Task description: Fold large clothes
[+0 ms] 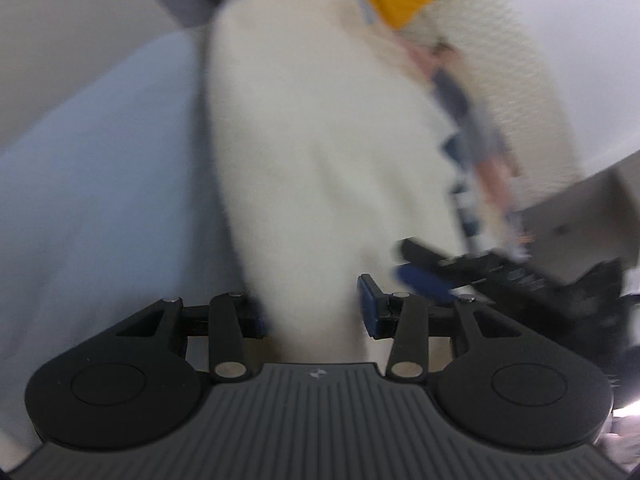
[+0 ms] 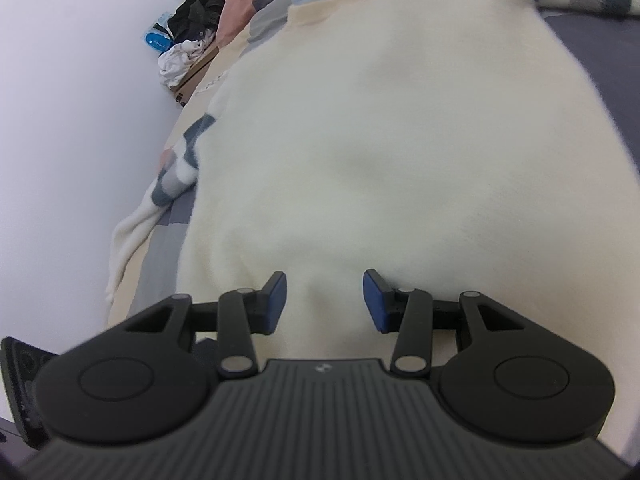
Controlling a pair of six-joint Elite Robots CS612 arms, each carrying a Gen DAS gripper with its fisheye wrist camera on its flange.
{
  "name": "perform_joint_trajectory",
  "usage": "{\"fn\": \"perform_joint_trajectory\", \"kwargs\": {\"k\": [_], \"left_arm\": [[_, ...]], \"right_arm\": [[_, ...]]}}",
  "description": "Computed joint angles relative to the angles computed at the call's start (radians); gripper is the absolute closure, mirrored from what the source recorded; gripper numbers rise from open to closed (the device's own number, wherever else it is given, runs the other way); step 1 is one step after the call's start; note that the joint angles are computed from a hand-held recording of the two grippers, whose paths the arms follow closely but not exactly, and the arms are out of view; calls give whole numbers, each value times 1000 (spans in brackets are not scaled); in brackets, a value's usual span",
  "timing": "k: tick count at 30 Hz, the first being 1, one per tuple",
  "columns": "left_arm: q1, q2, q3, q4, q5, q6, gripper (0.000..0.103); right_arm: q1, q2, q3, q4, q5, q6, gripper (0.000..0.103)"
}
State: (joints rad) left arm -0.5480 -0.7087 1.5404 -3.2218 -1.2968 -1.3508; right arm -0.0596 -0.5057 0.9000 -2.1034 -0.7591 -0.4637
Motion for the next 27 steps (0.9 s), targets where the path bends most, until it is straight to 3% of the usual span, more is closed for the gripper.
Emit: {"fn": "perform_joint_trajectory", "kwargs": {"k": [7,9,12,17,22,27], "left_arm": [[-12,-27,60,-37,-1,-101,65],[-17,-29,59,-38,14,-120,82],[-27,-40,70,-33,54,-142,93],[-28,-76,108,-44,54,-172,95],[-20,-135,135,75,5,-157,96],[-14,-168,115,300,-47,-111,96]], "right_arm": [[-3,-19,32,-21,-14,-14,58],[-3,-28,51,-38,-20,-23,58],[-2,-45,81,-59,-54,-41,58],[-9,-85,154,-92,-62,-98,57],[-18,-123,224,-89,-56,-186,58],[-15,-150,279,-95,-96,-283,58]]}}
